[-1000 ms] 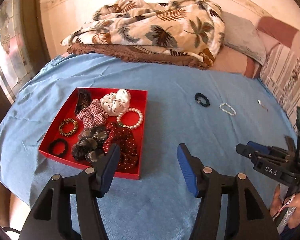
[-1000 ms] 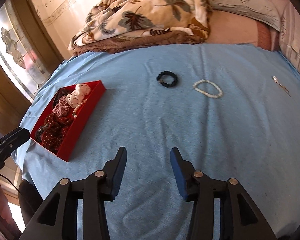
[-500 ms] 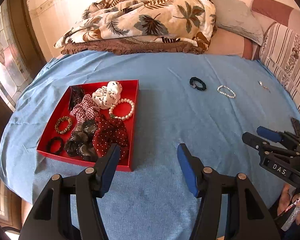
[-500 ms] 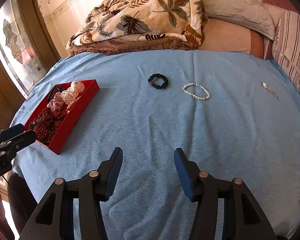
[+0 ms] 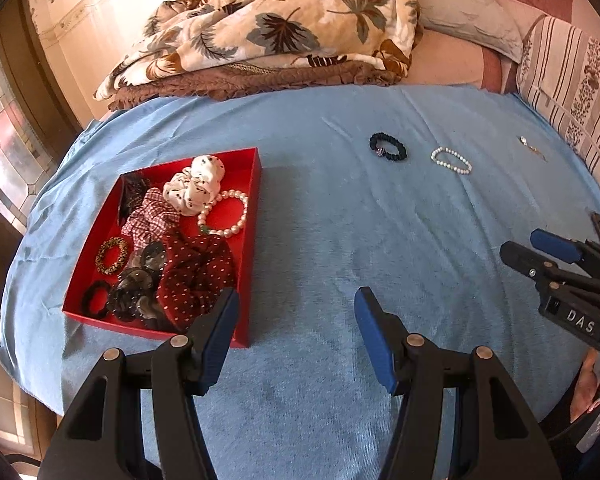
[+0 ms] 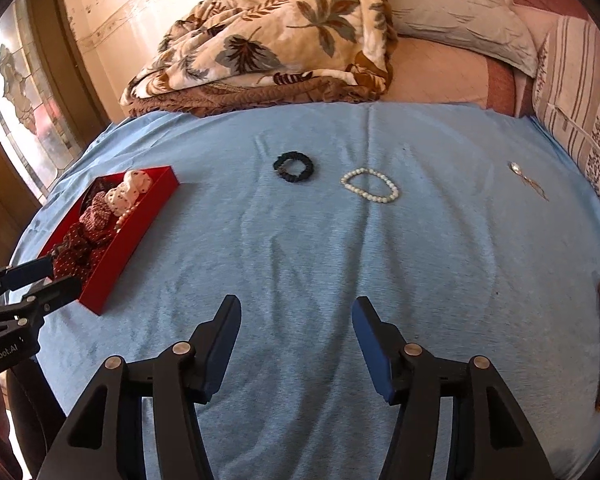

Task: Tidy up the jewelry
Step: 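Move the left tool to the black bead bracelet while the right tool reaches the white bead bracelet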

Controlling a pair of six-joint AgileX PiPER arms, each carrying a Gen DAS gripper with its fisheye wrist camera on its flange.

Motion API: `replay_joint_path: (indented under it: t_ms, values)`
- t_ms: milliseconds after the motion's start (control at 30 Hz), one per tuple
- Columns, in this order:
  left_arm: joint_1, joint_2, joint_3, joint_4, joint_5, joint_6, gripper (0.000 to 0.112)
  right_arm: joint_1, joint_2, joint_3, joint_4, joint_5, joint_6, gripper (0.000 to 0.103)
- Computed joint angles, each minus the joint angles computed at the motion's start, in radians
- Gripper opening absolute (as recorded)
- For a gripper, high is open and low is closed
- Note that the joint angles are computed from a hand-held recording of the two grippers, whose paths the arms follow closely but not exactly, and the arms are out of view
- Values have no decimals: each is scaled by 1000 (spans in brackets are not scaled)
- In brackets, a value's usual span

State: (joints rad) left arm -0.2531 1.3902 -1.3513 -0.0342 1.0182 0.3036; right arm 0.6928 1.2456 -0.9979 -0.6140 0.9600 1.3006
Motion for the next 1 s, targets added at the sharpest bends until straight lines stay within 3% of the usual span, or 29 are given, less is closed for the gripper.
replay_joint_path:
  t_ms: [400,567,767,1000]
  values:
    - [-75,100,-13,98,-44,-79,59,-114,-46,105,38,-95,-6,63]
    - [-76,176,-90,74,-27,-73,59,-167,-56,133,44,-130,-27,63]
    - [-63,374,-367,-42,76,-67,59,-295,-48,140,74,-179,-108,63]
    - [-124,678,-781,-60,193,-131,59,-481,20,107,117,-290,-253,63]
